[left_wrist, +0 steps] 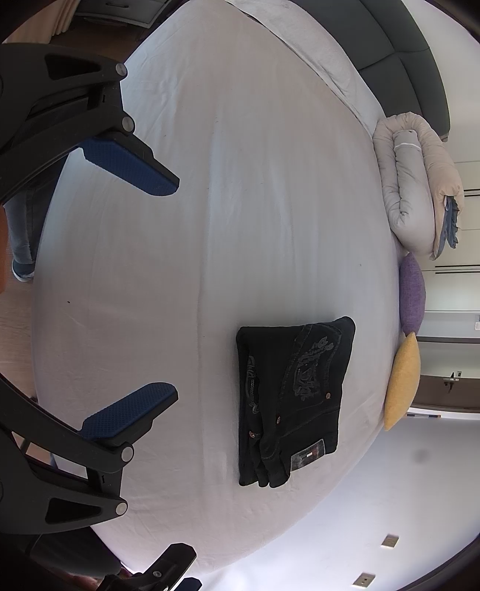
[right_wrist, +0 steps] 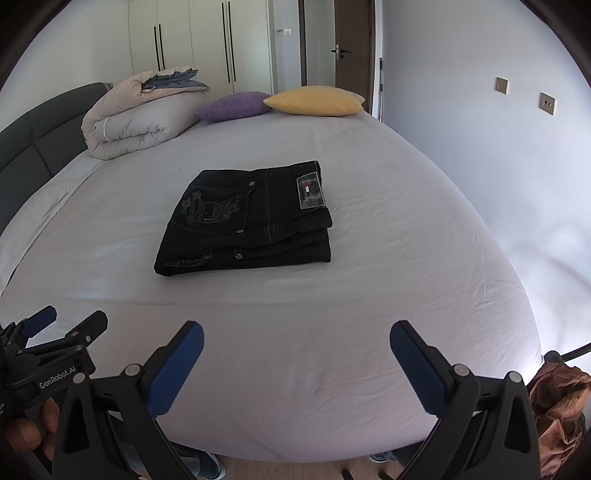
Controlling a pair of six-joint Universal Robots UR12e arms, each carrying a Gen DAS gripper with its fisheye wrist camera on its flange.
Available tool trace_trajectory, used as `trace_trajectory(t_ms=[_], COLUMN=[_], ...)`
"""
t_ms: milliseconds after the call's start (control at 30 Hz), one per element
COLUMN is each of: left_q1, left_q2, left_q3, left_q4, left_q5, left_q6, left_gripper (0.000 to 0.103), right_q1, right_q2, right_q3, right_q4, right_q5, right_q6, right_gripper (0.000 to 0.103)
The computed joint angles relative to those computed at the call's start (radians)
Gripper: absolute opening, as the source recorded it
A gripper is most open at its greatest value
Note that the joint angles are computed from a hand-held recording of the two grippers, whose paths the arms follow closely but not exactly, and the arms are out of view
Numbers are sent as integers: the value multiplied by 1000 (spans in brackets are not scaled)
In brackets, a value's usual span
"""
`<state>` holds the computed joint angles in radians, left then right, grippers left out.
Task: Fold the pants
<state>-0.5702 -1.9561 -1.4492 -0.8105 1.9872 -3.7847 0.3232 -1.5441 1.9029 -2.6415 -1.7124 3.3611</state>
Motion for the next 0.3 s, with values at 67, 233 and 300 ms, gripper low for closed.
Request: trace_trajectory(t_ms=[67, 233, 300], left_q1=[3, 4, 6], left_q2=[2, 3, 4], left_q3=[-5, -11, -12], left_q4=[6, 12, 9], left_q5=[-9, -2, -5], left_q6=[2, 3, -4], left_gripper=[103, 103, 103], right_q1=[0, -5, -8], right_q2=[0, 0, 1], right_q3=[0, 0, 0], right_q4=[2, 6, 6], right_q5=[2, 8, 11], right_q6=[1, 1, 0], right_gripper=[103, 103, 103])
